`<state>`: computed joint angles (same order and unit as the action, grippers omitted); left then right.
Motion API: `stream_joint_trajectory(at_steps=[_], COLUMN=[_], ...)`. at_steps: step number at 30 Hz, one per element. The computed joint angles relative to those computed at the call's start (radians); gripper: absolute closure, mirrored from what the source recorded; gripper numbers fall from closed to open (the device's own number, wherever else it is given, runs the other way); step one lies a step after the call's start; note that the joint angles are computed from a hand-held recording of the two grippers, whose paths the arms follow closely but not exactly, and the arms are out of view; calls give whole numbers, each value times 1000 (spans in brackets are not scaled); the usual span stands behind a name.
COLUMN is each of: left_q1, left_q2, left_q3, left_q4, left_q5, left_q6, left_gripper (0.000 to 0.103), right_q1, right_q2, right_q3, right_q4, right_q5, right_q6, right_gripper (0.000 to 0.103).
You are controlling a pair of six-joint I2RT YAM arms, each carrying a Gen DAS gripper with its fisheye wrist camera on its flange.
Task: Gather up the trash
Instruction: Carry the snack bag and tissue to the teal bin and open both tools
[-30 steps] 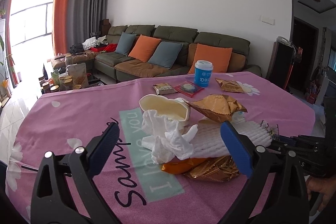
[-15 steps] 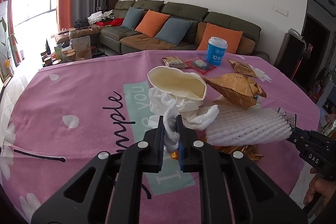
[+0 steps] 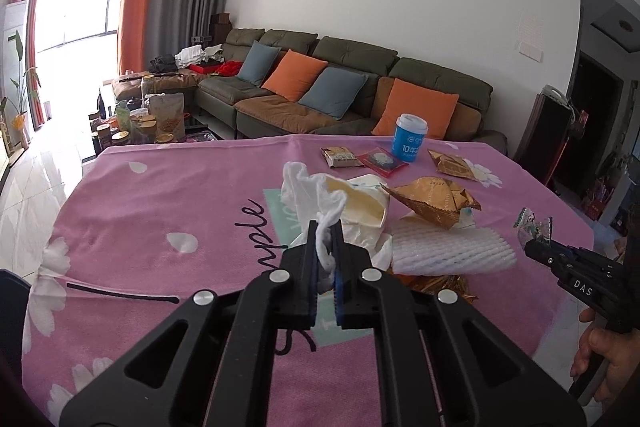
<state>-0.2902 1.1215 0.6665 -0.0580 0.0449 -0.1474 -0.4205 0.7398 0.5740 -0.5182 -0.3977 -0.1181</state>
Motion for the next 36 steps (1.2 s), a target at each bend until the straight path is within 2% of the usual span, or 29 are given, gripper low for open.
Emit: stream_joint_trajectory(at_steps=[5,11,18,22,25,30,36], left_q1=[52,148,419,671,885,1262,1585], left_q2=[-180,-388,-565,-616,-620,-530,-339], left_q3=[-48,-86,-93,-80,-69,-31,35], left_q4=[-85,-197,-343,-418,-471,-552,-602], left_q5=[7,49,218,389,537,779,929], left_q6=[11,39,97,169,245,425,648], left_gripper=[97,97,97,97,97,97,97], right_q1=[49,216,583,809,966,1154,1281], right_q2=[-67,-132,-118,-57,21,201,431], right_q3=[22,65,110,135,160,232,354], right_q4=[-34,-52,-11,43,101,196,279], right_q5=[-7,65,255,359,425,463,424], right_q6=[23,86,194,254,285,296,288], right_gripper=[82,82,82,82,82,82,82])
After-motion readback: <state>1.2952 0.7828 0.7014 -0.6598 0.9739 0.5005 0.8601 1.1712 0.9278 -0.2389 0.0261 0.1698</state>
